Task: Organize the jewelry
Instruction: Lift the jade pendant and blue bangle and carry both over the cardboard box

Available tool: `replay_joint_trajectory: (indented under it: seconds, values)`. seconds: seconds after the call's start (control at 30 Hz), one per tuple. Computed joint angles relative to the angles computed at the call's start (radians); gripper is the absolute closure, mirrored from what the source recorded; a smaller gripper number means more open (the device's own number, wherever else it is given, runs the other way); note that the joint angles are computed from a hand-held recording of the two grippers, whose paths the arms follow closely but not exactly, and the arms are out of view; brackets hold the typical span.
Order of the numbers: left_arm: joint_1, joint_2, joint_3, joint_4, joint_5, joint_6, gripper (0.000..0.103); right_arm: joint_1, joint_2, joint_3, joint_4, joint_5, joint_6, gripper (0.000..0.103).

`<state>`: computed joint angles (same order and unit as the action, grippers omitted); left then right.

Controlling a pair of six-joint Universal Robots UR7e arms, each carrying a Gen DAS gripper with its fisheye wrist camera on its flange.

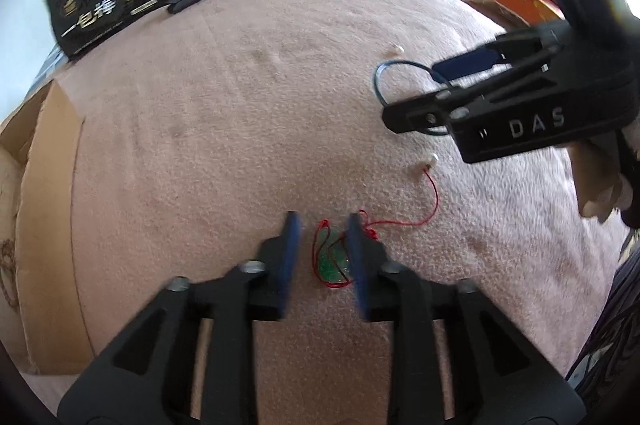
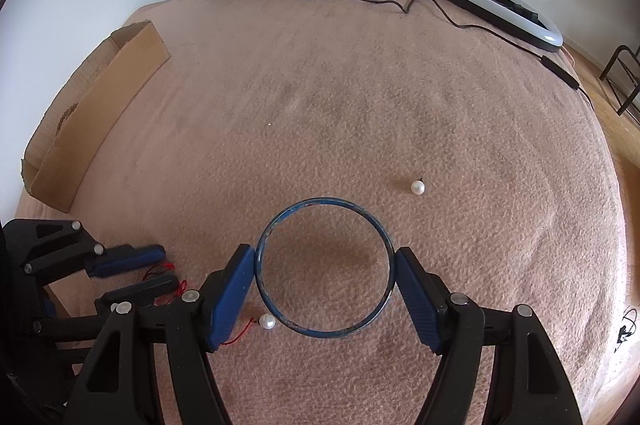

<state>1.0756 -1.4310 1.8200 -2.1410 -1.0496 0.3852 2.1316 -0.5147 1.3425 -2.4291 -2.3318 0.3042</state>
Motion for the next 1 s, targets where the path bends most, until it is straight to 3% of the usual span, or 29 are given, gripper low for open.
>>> replay_joint_trajectory:
  seconds: [0.03,0.07,0.27,0.4,0.43,0.53,0.67,1.0]
  values:
    - [-0.003,-0.003,-0.004,0.004,0.006,-0.026,0.055,-0.001,-0.002,0.001,-0.003,0.001,-0.002,0.030]
    - [-0.004,-0.007,-0.009,0.009,0.003,-0.047,0.053,-0.001,-0.002,0.001,-0.005,0.001,-0.003,0.030]
    - [0.006,0.002,-0.051,0.102,-0.007,-0.163,0.053,-0.001,-0.003,0.003,-0.010,0.004,-0.006,0.030]
    - [0.007,0.006,-0.055,0.138,-0.038,-0.145,0.053,0.001,-0.005,0.006,-0.014,0.003,-0.009,0.030]
    - [0.003,0.005,-0.047,0.135,-0.031,-0.136,0.054,0.000,-0.006,0.007,-0.014,0.003,-0.009,0.030]
    - [-0.004,0.011,-0.027,0.122,0.007,-0.119,0.074,-0.002,-0.006,0.007,-0.010,0.003,-0.006,0.030]
    - [-0.005,0.009,-0.014,0.097,0.019,-0.092,0.088,-0.001,-0.008,0.009,-0.009,0.002,-0.009,0.030]
    - [-0.009,-0.012,-0.029,0.071,-0.013,-0.111,0.088,0.016,-0.020,0.022,-0.056,-0.017,-0.028,0.030]
